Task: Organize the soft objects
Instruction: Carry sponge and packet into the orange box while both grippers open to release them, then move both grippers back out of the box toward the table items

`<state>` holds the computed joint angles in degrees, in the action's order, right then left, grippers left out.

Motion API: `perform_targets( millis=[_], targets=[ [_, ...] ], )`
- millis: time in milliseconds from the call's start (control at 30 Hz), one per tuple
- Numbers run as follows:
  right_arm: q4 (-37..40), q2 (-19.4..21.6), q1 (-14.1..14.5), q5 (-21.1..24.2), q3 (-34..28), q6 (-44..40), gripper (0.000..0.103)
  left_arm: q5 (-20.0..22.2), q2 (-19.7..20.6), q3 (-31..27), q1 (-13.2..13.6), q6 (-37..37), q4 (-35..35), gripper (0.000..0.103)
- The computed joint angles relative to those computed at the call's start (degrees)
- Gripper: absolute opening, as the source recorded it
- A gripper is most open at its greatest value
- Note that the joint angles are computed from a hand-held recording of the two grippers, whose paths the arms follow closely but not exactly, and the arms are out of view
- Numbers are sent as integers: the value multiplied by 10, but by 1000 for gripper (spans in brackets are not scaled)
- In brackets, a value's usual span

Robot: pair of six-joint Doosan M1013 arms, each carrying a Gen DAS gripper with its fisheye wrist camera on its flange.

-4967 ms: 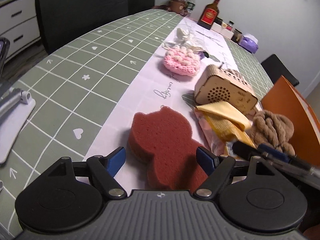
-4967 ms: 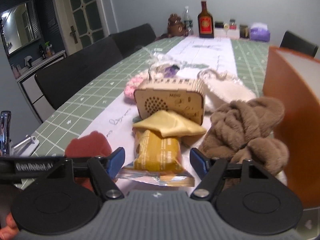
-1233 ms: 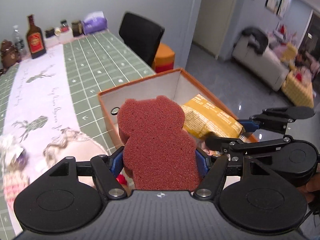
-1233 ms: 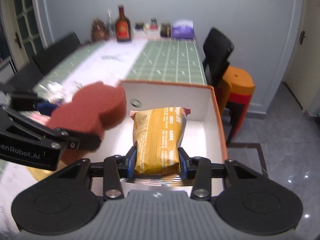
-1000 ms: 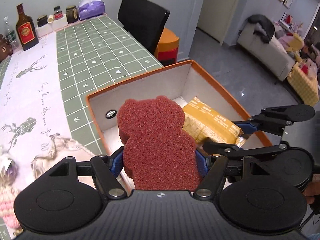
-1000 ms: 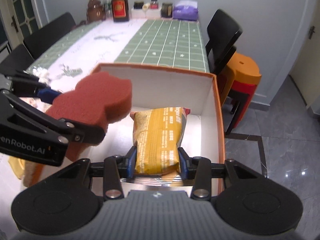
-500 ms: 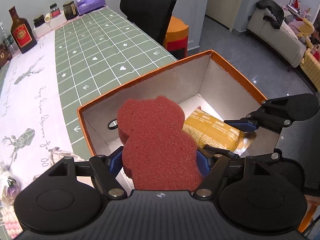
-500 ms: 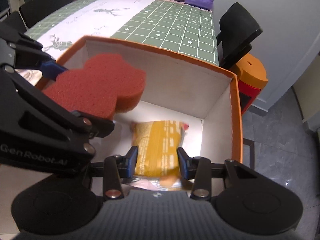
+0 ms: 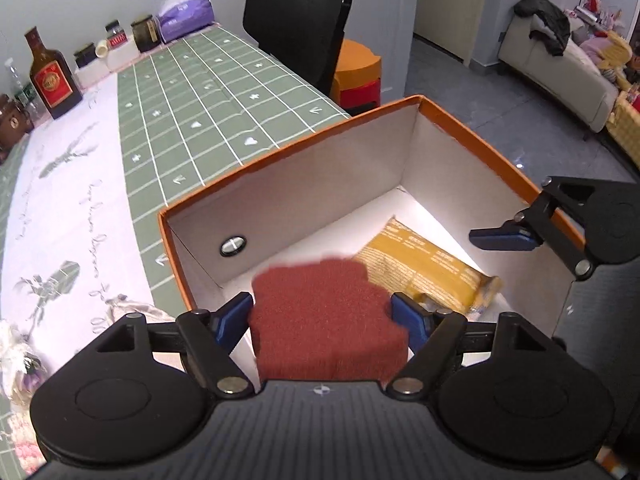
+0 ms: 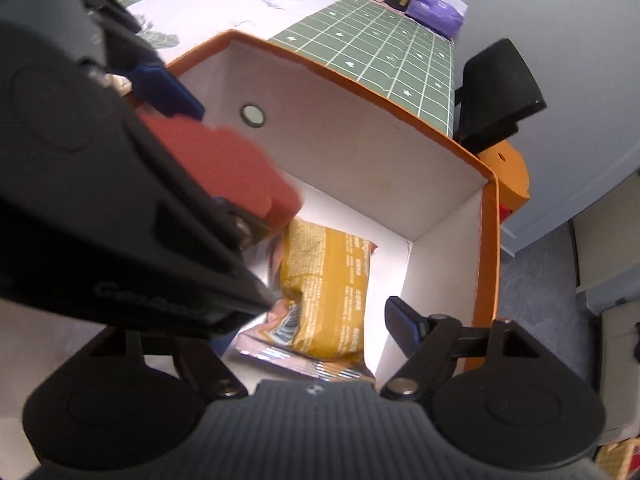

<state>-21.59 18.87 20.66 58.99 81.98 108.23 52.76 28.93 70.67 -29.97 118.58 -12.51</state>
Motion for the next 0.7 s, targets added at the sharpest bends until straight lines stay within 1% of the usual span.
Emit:
perform_targets(
  millis=[33,67,133,233,300,400,533,700],
  targets=[
    [-1,-1,1,3,-1,0,77,9,1,-3,2,0,-6,91],
    [-1,-1,1,5,-3,-1,81,11,-1,-2,3,3,-12,92],
    [-6,-3,4,6,-4,3,84,11,-4,1,4,7,-15,93],
    [-17,-5,9,15,-7,9,84,16,-9,3,5,10,-21,95],
    [-21,-8,13,18,-6,13,84,21,-11,2,3,2,-10,95],
    [-27,-16,17,19,-3,25,84,12,-22,15,7,11,-30,94],
    [-46,-29,23,11,5,63,84,-26,-47,45,17,34,-77,91],
    [-120,-49,48,-9,32,154,84,-115,-95,108,29,97,-145,89]
  ],
)
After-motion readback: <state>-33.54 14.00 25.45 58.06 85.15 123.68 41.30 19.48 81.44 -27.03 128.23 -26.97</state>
